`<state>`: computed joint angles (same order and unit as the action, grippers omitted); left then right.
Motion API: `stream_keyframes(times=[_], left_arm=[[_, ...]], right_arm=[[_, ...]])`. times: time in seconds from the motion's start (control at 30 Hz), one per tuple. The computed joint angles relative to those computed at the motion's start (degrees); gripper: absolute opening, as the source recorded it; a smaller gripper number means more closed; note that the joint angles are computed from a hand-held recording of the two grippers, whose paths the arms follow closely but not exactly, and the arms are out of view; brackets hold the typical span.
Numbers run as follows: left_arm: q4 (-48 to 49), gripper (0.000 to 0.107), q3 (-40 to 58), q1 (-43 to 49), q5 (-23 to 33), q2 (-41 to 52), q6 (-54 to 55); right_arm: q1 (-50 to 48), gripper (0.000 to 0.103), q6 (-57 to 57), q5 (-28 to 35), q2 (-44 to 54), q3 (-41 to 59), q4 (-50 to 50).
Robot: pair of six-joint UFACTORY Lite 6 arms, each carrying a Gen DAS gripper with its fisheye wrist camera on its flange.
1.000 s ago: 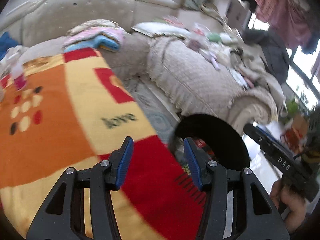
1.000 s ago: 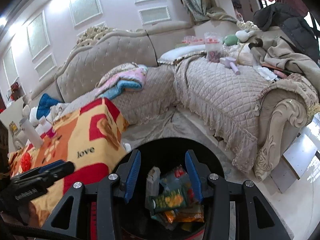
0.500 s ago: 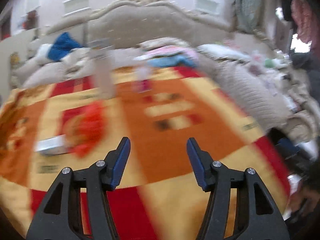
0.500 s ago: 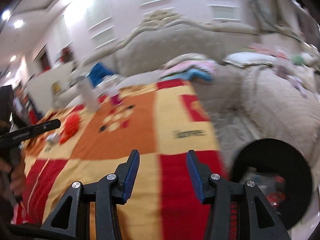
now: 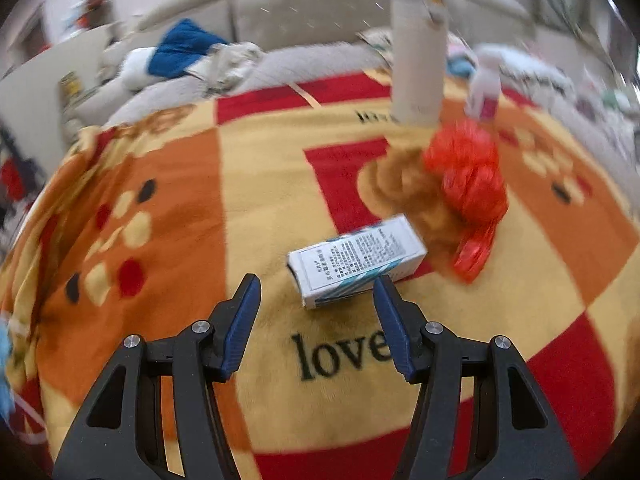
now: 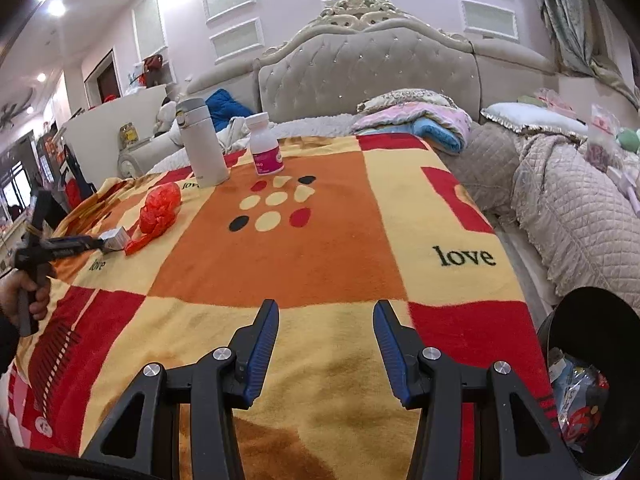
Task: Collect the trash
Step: 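Move back over the blanket and grasp the small white medicine box with the left gripper, then grasp the red plastic bag with the right gripper while the left holds the box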
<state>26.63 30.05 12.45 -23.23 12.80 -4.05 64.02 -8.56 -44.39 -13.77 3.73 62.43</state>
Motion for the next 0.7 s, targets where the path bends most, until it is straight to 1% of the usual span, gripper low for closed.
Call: stream_keyframes(times=[0.1,0.2,0.27,0.33,0.37,0.4,0.43,0.47,0.53,0.57,0.67,0.7], left_arm=[[4.41,0.057,4.88,-0.53,1.07,5.61,-1.14],[2.59,0.057,7.88,-2.2,1.18,8.09,1.2],[3.17,0.057,10.05,-2.78,1.62,9.61,-0.33],[5.25,0.056,10.2,-2.37,-0.01,10.26,-3.73],[8.65,0.05,9.84,-1.56,-1.21,10.61,-8.34],[10.87,0.04,9.4,-0.94,-2.18,10.47,-11.08],[11.47,0.035,8.34,-0.64,-3.06,9.74,-12.3],[9.85,0.033,5.99,-0.7,-4.11,8.16,-11.62],[5.31,0.032,1.34,-1.66,-5.17,3.97,-8.61],[0.84,0.032,-2.21,-2.48,-6.02,0.9,-5.98],[-14.28,0.032,-13.03,-6.69,-6.23,-9.62,0.92],[-17.11,0.032,-15.61,-7.26,-6.34,-12.16,1.47]], right_arm=[[-0.16,0.047,0.29,0.2,-0.61,-0.47,0.11],[0.26,0.047,-0.26,0.21,-0.02,0.0,0.86],[0.02,0.047,-0.53,0.42,0.33,0.26,0.77],[0.13,0.047,-0.78,0.36,0.64,0.52,0.92],[0.22,0.047,-0.89,0.18,0.67,0.56,0.98],[0.96,0.047,-1.53,-0.44,0.79,0.76,2.4],[2.16,0.047,-2.75,-1.2,0.68,1.03,4.65],[1.95,0.047,-2.86,-1.27,0.62,1.45,4.5],[-1.35,0.047,-1.31,1.33,1.47,3.85,-0.28],[-3.26,0.047,-0.77,3.28,3.14,6.42,-3.18],[-8.21,0.047,2.66,10.27,11.87,18.43,-15.21],[-8.98,0.048,3.04,12.16,15.93,23.83,-17.82]])
